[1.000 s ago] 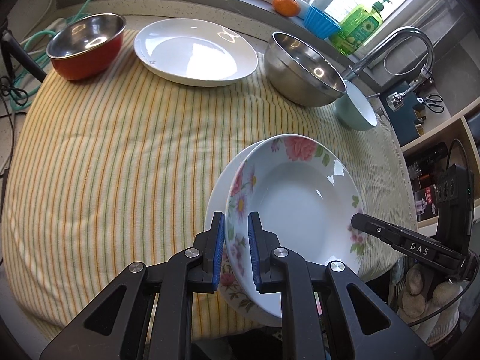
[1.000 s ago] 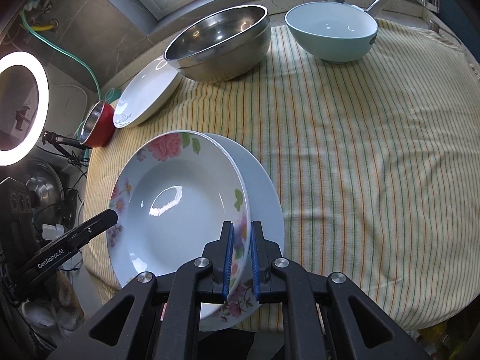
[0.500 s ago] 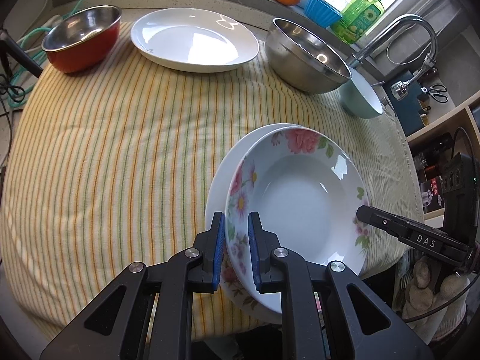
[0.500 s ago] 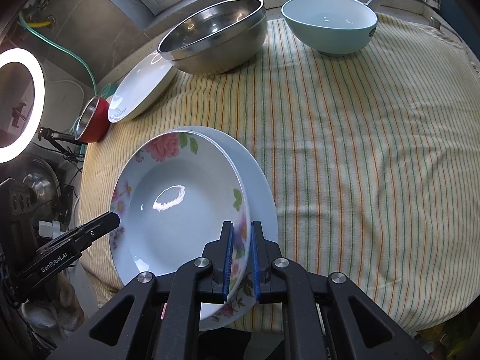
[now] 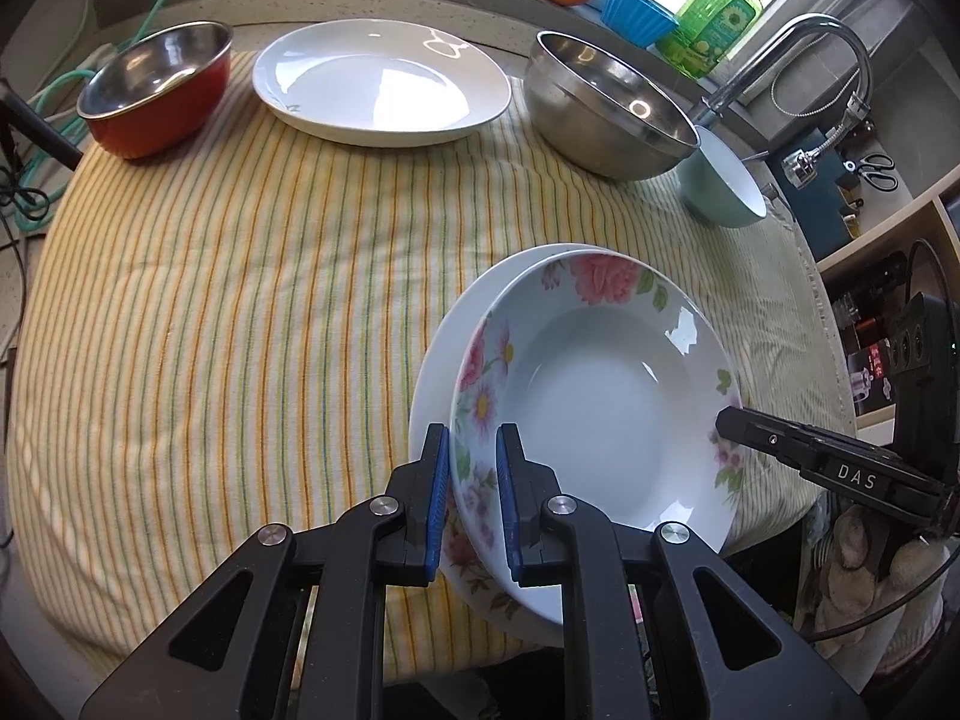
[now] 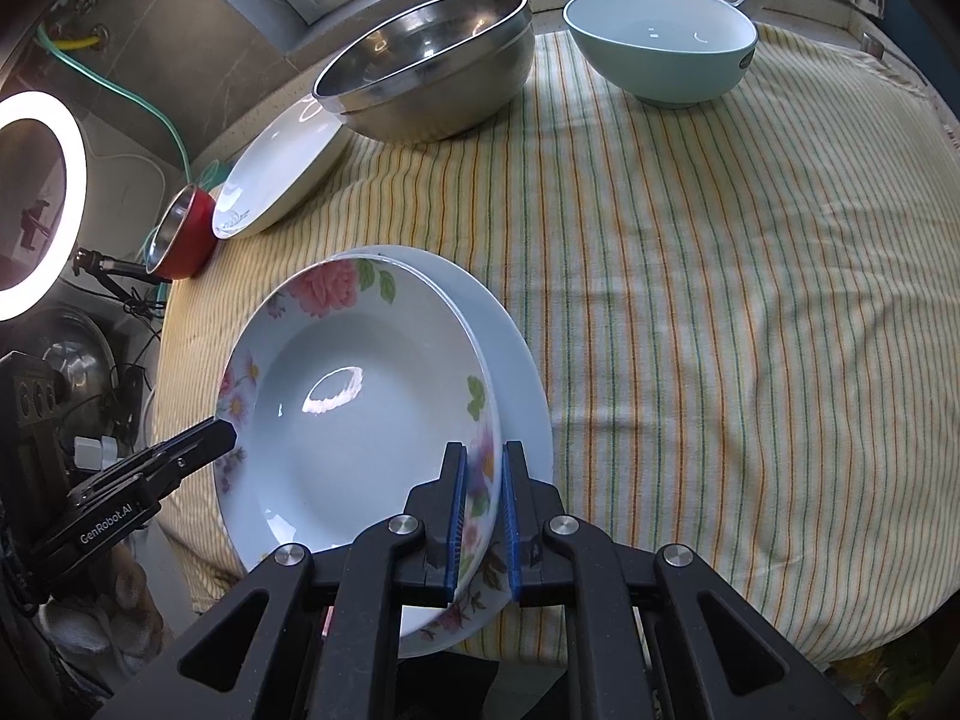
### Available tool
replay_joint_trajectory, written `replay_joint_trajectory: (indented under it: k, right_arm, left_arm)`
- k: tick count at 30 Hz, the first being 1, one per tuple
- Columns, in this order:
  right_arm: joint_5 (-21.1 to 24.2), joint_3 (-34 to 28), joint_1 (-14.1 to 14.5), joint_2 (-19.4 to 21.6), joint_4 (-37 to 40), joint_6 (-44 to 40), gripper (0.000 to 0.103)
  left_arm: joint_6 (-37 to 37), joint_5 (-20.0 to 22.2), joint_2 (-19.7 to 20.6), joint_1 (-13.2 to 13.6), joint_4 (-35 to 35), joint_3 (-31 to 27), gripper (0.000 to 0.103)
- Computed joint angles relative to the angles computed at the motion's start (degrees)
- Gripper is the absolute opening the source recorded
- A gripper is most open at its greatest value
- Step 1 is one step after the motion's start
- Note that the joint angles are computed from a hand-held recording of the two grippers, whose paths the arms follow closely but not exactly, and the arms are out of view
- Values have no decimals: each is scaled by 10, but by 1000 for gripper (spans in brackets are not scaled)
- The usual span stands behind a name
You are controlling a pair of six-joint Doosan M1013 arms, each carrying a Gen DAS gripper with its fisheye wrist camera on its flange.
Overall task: Organize plates and bowls
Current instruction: 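Carry the pink-rose plate and lower it onto the pink-blossom plate, then open both grippers and release the stacked plates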
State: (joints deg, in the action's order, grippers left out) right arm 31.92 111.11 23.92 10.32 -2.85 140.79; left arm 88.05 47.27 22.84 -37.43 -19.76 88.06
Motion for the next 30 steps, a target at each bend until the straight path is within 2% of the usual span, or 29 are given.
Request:
replay_joint_trajectory:
  k: [14, 16, 24, 28, 30]
  right_arm:
    - [8, -2, 1, 0, 1, -4, 14]
    - [7, -1, 1, -2, -4, 1, 17]
    - [8, 6, 5, -20, -54, 47, 20]
    - [11, 6, 8, -32, -102, 76, 22]
    - [15, 4, 10, -36, -125, 86, 26]
  left_arm:
    - [1, 4, 1, -2, 2, -3, 14]
    - [1, 1, 0, -1, 3, -1, 14]
    - [-5, -8, -10, 5, 2, 2, 14]
    - [-20, -19, -17, 10, 6, 5, 14]
    - [-28, -26, -21, 12, 9, 6, 14]
